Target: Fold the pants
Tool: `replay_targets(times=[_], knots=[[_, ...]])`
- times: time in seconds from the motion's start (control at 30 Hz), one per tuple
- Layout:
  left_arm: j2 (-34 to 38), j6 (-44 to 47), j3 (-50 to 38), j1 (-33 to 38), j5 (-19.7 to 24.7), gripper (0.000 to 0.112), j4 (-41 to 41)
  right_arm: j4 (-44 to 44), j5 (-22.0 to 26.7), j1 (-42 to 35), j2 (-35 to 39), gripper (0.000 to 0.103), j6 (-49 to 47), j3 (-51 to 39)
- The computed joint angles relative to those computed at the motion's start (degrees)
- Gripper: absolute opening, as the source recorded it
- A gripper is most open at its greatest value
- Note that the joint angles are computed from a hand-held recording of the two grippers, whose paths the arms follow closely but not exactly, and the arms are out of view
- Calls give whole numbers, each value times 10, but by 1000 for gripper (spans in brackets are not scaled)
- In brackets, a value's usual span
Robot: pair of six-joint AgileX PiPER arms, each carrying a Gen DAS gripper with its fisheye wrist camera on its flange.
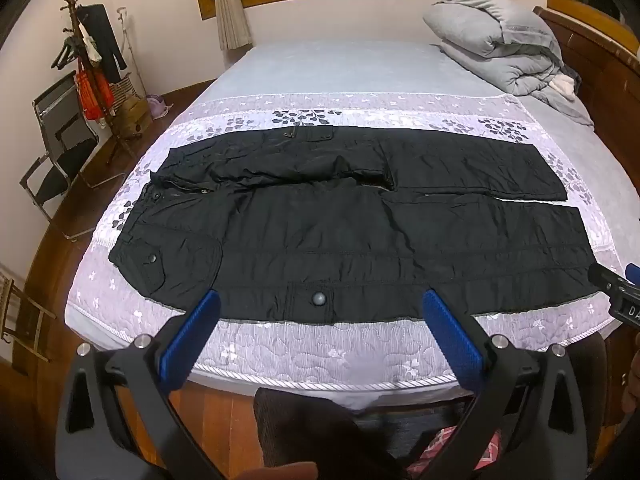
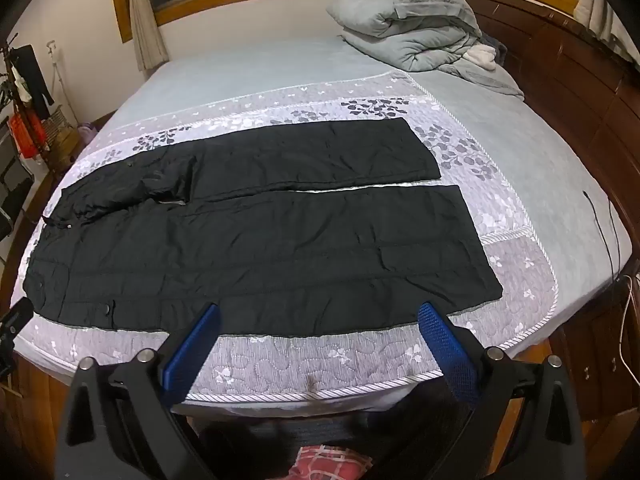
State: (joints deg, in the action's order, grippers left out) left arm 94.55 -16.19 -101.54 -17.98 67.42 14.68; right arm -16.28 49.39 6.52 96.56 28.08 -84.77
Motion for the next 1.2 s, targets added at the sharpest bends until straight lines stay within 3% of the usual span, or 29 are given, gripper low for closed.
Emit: replay_targets(times=[1.2], knots=[[-3,-2,-3,-3,0,100,4,1,-11,-1,-3,99,1,11]])
